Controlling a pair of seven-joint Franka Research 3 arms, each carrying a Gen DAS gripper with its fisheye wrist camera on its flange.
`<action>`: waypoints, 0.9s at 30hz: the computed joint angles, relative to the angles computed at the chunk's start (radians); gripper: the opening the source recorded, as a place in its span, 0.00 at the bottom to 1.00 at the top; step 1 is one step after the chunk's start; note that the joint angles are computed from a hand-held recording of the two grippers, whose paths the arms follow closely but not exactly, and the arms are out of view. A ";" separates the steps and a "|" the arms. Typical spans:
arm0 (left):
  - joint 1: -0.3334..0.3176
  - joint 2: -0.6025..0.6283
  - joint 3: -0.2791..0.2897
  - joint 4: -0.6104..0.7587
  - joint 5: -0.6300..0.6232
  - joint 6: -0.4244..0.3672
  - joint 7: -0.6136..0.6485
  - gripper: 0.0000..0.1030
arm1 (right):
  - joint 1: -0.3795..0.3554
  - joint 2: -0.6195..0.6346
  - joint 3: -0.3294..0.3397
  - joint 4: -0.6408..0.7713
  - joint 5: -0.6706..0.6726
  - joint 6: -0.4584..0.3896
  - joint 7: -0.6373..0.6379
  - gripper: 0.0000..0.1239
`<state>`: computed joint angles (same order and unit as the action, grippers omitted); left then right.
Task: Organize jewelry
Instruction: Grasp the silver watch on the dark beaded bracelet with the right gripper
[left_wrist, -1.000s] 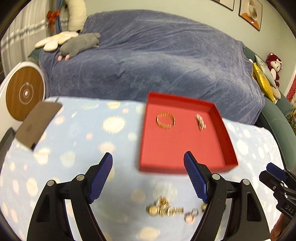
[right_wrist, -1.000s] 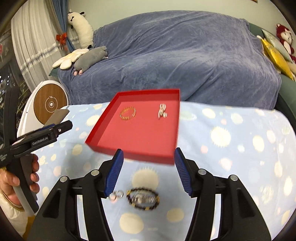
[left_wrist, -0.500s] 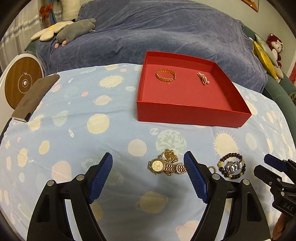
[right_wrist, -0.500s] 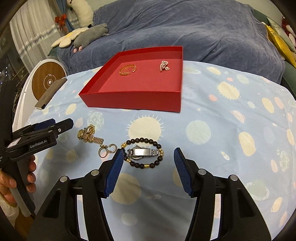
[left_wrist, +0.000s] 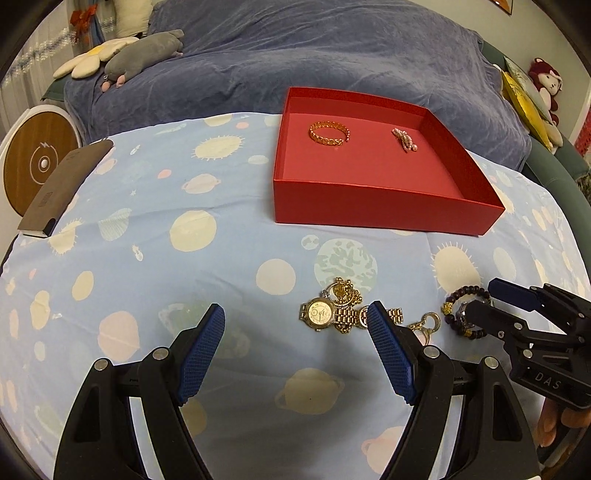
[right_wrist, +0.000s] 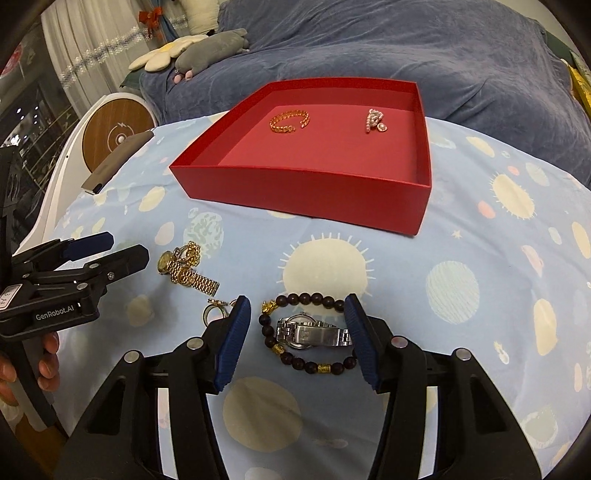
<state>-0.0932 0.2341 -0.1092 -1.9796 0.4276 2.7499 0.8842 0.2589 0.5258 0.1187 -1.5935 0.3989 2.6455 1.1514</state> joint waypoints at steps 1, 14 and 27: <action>0.001 -0.001 0.000 -0.004 0.001 -0.001 0.003 0.74 | 0.003 0.003 -0.003 0.004 -0.009 -0.011 0.000 0.35; 0.010 -0.021 -0.007 -0.046 -0.016 0.004 0.032 0.74 | 0.015 -0.011 -0.031 -0.005 -0.079 -0.060 0.021 0.35; 0.008 -0.013 -0.008 -0.036 -0.027 -0.003 0.029 0.74 | -0.004 -0.053 -0.023 -0.035 -0.021 -0.126 -0.001 0.34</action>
